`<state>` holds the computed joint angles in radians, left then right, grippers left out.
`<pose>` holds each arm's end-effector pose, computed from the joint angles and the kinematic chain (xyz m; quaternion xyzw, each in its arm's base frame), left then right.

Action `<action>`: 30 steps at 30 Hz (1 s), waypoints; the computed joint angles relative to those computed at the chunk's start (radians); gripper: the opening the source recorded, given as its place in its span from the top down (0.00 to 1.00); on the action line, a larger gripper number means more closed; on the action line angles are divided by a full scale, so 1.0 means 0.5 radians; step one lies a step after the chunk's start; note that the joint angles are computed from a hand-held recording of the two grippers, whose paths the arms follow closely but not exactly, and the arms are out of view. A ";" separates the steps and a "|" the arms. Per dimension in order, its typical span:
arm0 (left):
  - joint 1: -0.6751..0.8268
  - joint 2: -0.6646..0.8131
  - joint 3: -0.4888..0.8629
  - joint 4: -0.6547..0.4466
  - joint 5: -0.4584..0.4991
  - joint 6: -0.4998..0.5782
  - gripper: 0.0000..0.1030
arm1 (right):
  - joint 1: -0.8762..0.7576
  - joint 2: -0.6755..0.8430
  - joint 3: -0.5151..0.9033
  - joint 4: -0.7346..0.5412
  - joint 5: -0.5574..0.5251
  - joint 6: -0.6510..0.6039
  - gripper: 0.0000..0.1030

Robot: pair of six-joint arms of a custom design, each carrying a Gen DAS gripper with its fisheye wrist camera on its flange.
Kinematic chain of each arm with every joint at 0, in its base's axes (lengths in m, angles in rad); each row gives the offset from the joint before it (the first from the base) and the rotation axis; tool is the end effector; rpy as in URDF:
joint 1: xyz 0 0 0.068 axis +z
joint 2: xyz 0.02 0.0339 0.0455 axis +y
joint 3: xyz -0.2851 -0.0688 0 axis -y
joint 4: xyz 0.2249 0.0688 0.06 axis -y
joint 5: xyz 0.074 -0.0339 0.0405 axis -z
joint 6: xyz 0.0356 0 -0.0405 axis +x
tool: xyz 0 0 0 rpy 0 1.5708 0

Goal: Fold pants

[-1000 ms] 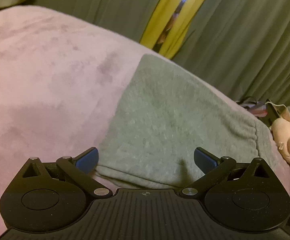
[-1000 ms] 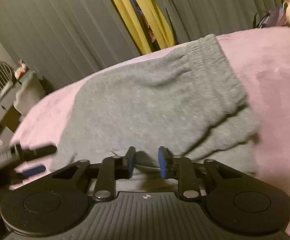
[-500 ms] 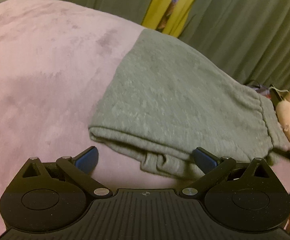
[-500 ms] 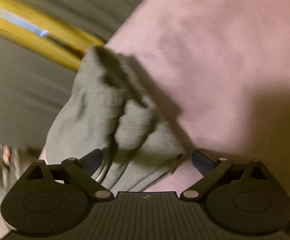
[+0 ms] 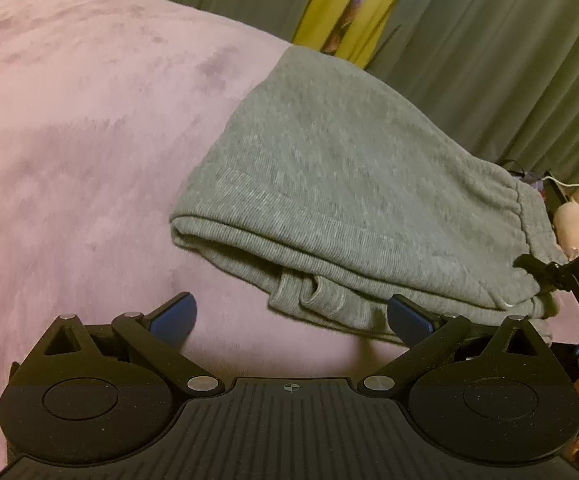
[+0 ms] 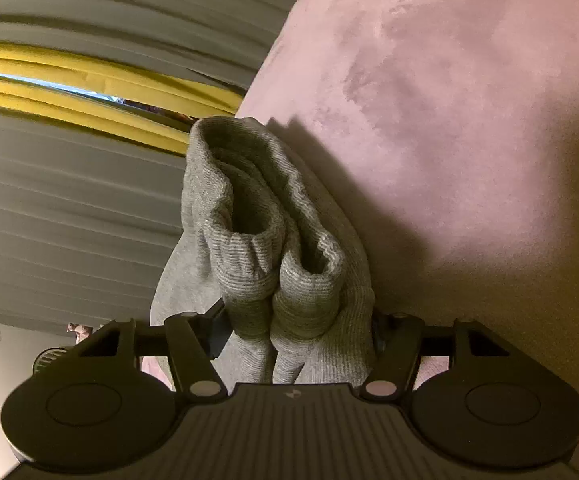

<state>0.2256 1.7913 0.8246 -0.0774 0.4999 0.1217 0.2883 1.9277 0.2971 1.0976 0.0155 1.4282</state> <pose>0.3083 0.0532 0.1497 0.0157 0.9376 -0.1917 0.2897 0.2499 0.0735 0.0969 0.4718 0.7290 0.3709 0.3293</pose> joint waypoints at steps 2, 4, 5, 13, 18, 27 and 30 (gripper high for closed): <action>-0.002 -0.001 -0.001 -0.002 -0.002 -0.001 0.00 | 0.012 -0.069 0.032 -0.101 0.019 -0.066 0.40; -0.001 -0.005 0.003 -0.019 -0.004 0.004 0.00 | 0.082 -0.177 0.029 -0.153 0.116 -0.179 0.46; 0.001 -0.005 0.011 -0.033 -0.001 0.005 0.00 | 0.096 -0.225 0.029 -0.164 0.137 -0.221 0.49; 0.058 0.008 0.036 -0.077 -0.001 0.032 0.00 | 0.122 -0.315 0.187 -0.674 0.231 -0.510 0.51; 0.086 -0.005 0.034 -0.094 0.009 0.088 0.00 | 0.370 -0.423 0.546 -1.480 0.753 -0.915 0.26; 0.023 -0.153 -0.022 -0.153 -0.287 0.287 0.00 | 0.883 -0.705 0.657 -2.104 1.296 -0.751 0.04; 0.024 -0.234 -0.065 -0.206 -0.314 0.388 0.00 | 1.103 -0.641 0.836 -2.407 1.402 -0.698 0.04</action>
